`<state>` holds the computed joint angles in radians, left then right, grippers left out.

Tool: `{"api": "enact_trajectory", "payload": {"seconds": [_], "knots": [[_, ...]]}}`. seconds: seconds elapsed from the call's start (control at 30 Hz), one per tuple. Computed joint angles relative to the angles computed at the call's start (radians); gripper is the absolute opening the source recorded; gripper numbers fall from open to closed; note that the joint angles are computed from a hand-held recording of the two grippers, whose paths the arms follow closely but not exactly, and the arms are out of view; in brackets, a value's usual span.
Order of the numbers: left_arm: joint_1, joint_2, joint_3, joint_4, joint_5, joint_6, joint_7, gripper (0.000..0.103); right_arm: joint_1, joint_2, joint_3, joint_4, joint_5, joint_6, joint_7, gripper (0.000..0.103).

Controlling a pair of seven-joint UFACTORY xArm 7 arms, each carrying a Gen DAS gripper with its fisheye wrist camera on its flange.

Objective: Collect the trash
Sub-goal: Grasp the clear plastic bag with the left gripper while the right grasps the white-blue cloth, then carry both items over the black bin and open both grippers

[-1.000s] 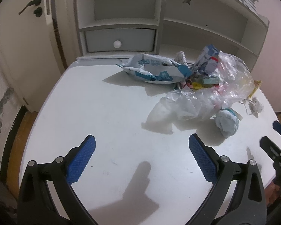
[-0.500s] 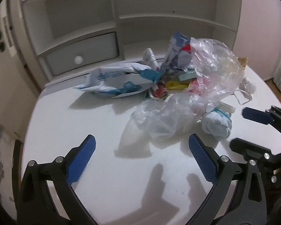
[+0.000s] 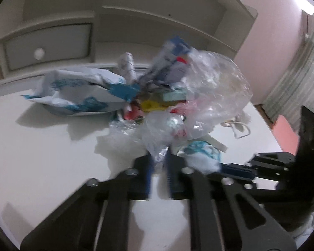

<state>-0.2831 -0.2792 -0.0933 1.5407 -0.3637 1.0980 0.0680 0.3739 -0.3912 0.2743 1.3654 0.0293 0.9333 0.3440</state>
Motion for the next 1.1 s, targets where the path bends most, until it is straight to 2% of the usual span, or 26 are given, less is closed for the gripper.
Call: {"api": "enact_trajectory", "payload": {"seconds": [0.1, 0.23, 0.43, 0.57, 0.8, 0.9, 1.0, 1.1], "knots": [[0.003, -0.023, -0.004, -0.006, 0.016, -0.014, -0.01, 0.006, -0.004, -0.022, 0.0, -0.009, -0.005, -0.038, 0.009, 0.007], [0.024, -0.066, -0.032, 0.003, 0.122, -0.014, -0.053, 0.005, -0.018, -0.032, 0.017, 0.025, -0.041, -0.067, 0.01, 0.007], [0.043, -0.125, -0.014, 0.025, 0.17, 0.033, -0.08, 0.005, -0.028, -0.002, 0.039, 0.104, -0.087, -0.086, -0.008, 0.007], [0.062, -0.202, -0.014, -0.003, 0.205, 0.055, -0.089, 0.005, -0.024, 0.012, 0.054, 0.144, -0.102, -0.089, -0.009, 0.007], [0.068, -0.25, -0.012, 0.007, 0.212, 0.08, -0.089, 0.005, -0.025, -0.004, 0.083, 0.159, -0.142, -0.067, 0.02, 0.007], [0.058, -0.25, -0.019, 0.03, 0.202, 0.089, -0.09, 0.005, -0.029, -0.06, 0.072, 0.137, -0.141, -0.068, 0.026, 0.007], [0.032, -0.227, -0.068, 0.083, 0.199, 0.069, -0.092, 0.005, -0.056, -0.151, 0.051, 0.118, -0.146, -0.029, 0.014, 0.007], [-0.048, -0.171, -0.135, 0.155, 0.155, 0.045, -0.066, 0.005, -0.106, -0.297, -0.003, 0.119, -0.144, 0.106, -0.023, 0.007]]}}
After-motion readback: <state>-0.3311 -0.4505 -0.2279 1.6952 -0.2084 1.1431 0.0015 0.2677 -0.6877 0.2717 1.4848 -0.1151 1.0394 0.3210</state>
